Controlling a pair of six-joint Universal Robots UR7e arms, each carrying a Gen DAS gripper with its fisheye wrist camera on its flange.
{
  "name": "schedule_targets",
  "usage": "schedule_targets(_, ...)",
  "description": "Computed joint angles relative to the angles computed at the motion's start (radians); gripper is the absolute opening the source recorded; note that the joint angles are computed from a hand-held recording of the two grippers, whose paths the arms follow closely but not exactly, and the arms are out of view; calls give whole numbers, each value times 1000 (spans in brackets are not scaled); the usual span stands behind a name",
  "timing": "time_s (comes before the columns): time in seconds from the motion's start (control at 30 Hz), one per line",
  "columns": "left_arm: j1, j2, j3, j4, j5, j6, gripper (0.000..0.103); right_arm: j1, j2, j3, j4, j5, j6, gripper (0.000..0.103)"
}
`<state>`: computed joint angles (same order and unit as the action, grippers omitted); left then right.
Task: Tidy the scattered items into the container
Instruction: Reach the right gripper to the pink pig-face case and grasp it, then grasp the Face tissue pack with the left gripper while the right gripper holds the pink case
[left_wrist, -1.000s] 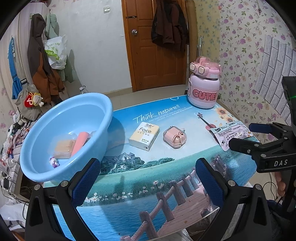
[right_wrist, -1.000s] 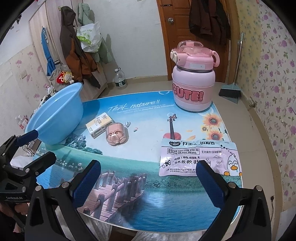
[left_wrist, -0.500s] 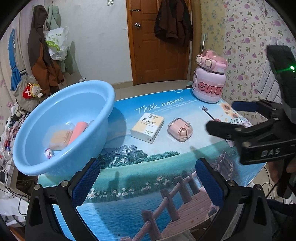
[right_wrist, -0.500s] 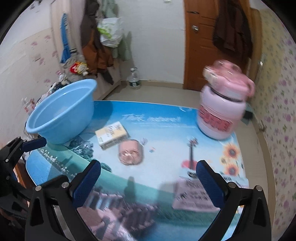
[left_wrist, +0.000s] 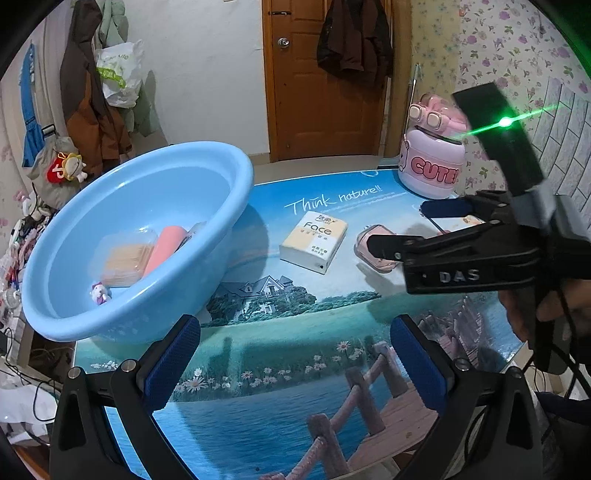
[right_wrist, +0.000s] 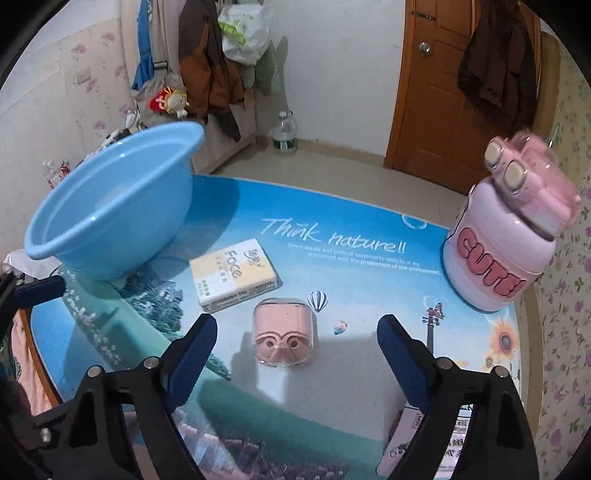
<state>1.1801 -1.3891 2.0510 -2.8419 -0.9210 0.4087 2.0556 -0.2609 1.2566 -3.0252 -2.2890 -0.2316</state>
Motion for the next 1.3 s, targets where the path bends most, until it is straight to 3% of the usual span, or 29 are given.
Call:
schedule_targets(0.07,3,0,-1,3,-1,-1,103,-8,4,-13,32,5,14,79)
schedule_targets(0.27,8,1,-6,7,0,-7,103,-21,29,-56,109,8,32,71)
schedule_targets(0.4,9,2,-7,11,1,-9,103,-30,31,-56,137,26,37,48)
schedule_targets(0.47,7,5,-6,11,3,-9,103,-32,28,-45,125,31,31,43)
schedule_targets(0.83,-9,74,-39,-19,-23,6,103,-34,-39,71,37,17,47,43)
schedule_targets(1.07,-25,183,-100,-64,-41,77,103,-22,-146,234,-107,-34,73,43)
schedule_targets(1.3,-21,280,-177,-78,-38,149,103,-28,-228,333,-169,-69,118,43)
